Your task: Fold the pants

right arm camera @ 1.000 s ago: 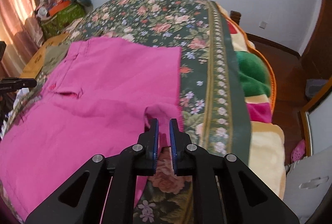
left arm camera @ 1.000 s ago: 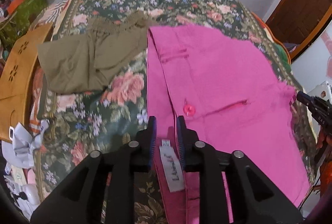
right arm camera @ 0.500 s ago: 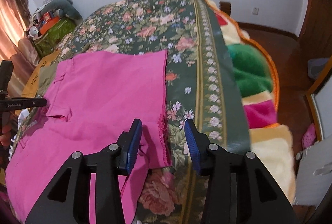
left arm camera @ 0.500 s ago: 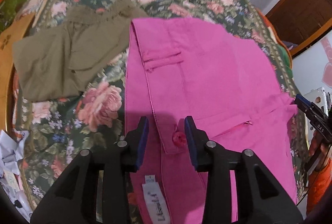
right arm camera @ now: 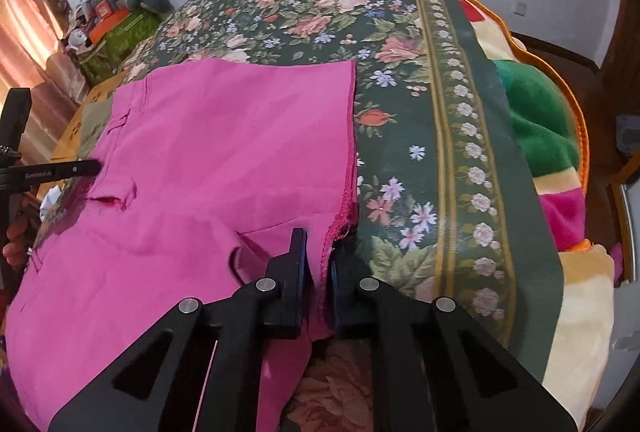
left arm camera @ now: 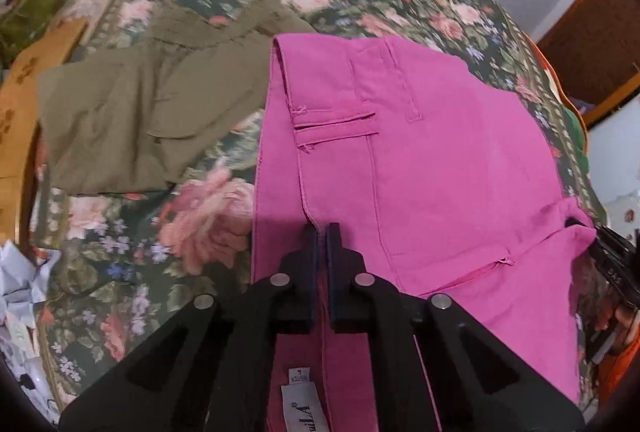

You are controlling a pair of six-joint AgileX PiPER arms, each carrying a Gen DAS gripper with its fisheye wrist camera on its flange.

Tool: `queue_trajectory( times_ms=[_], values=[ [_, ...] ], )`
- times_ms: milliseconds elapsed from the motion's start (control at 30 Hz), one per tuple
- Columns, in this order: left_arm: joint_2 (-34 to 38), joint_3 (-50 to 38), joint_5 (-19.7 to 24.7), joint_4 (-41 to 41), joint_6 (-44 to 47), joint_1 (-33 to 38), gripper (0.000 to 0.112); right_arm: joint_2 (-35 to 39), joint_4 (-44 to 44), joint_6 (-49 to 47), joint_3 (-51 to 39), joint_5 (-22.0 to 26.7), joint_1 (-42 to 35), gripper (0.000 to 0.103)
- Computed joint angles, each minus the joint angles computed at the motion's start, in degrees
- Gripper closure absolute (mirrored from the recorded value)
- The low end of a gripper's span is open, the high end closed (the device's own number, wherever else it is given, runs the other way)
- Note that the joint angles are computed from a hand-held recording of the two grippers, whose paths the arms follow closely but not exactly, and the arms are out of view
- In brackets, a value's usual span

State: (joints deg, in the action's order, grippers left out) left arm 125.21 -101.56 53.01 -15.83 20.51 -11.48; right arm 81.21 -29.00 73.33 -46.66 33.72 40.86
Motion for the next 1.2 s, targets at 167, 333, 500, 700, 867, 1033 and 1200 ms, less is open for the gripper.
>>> queue_trajectory(
  times_ms=[167, 333, 500, 700, 867, 1033, 1200],
  values=[
    [-3.22, 5.47, -6.21, 4.73, -1.18, -0.32, 0.108, 1.64, -7.5, 4.85, -3.0, 6.02, 5.3, 0.098],
    [-3.84, 7.81, -7.95, 6.38, -1.06, 0.34, 0.107, 2.43, -5.18, 3.51, -2.41, 5.1, 2.96, 0.101],
    [-3.49, 7.07, -6.28, 3.78, 2.53, 1.23, 0.107, 0.51, -1.36, 2.73, 0.39, 1.28, -0.24, 0.103],
    [-4.74, 6.29, -3.19, 2.51, 4.9, 2.29, 0.103, 1.32, -2.75, 1.21, -3.58, 8.28, 3.54, 0.1],
    [-6.45, 4.74, -2.05, 1.14, 6.44, 3.72, 0.079, -1.01, -5.31, 1.52, -6.19, 12.66, 4.56, 0.091],
    [-6.8, 0.14, -1.07, -1.6, 7.09, 5.64, 0.044, -2.0, -8.81, 2.5, -10.07, 14.81, 3.67, 0.045],
    [-4.56, -5.85, -0.87, 0.31, 4.0, 5.59, 0.034, -0.71, -11.3, 2.18, -13.92, 14.92, 1.24, 0.025]
  ],
)
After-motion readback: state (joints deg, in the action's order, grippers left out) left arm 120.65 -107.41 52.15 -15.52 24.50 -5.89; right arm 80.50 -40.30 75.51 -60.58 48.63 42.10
